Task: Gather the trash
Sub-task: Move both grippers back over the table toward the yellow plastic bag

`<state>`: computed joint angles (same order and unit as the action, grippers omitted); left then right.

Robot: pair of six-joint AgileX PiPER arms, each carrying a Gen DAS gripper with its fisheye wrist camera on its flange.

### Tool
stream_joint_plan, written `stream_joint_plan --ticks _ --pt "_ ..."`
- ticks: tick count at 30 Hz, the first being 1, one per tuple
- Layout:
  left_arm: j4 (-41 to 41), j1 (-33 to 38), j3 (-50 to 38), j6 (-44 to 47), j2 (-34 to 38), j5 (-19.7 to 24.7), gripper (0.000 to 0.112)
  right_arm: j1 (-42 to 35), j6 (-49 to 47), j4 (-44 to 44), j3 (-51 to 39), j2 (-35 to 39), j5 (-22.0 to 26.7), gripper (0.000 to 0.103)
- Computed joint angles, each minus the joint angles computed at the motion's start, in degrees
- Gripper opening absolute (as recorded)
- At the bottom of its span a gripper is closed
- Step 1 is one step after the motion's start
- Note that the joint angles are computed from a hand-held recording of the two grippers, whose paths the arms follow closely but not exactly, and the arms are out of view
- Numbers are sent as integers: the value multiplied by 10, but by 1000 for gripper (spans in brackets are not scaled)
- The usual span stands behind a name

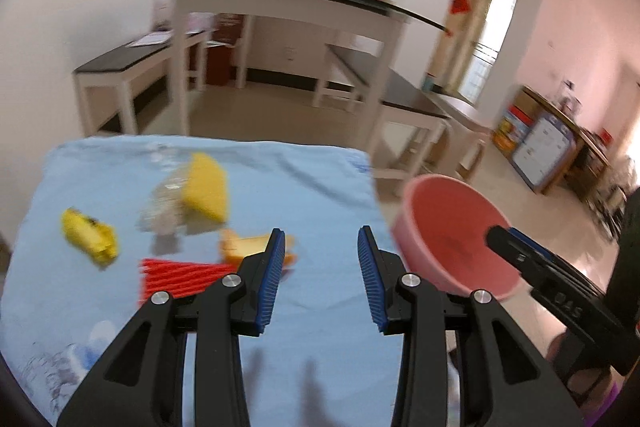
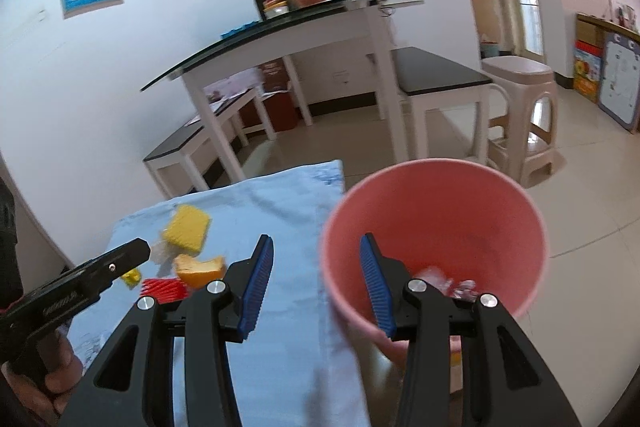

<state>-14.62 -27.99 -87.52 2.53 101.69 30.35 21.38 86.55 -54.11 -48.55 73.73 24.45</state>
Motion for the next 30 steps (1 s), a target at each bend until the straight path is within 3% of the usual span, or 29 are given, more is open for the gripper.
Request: stream_joint_plan --ticks 5,10,20,22,30 --pt "51 51 13 -65 -6 -5 38 25 -2 7 -44 52 -24 45" --pt "108 102 27 -119 0 -22 38 38 -85 86 -107 114 -46 45" --pt "27 198 -49 -108 80 44 38 69 -329 286 -260 244 -55 48" --pt "34 198 -77 -123 102 61 38 74 -361 315 -280 262 -55 55" --pt "46 198 -184 -167 190 137 38 78 -501 463 -379 339 -28 56"
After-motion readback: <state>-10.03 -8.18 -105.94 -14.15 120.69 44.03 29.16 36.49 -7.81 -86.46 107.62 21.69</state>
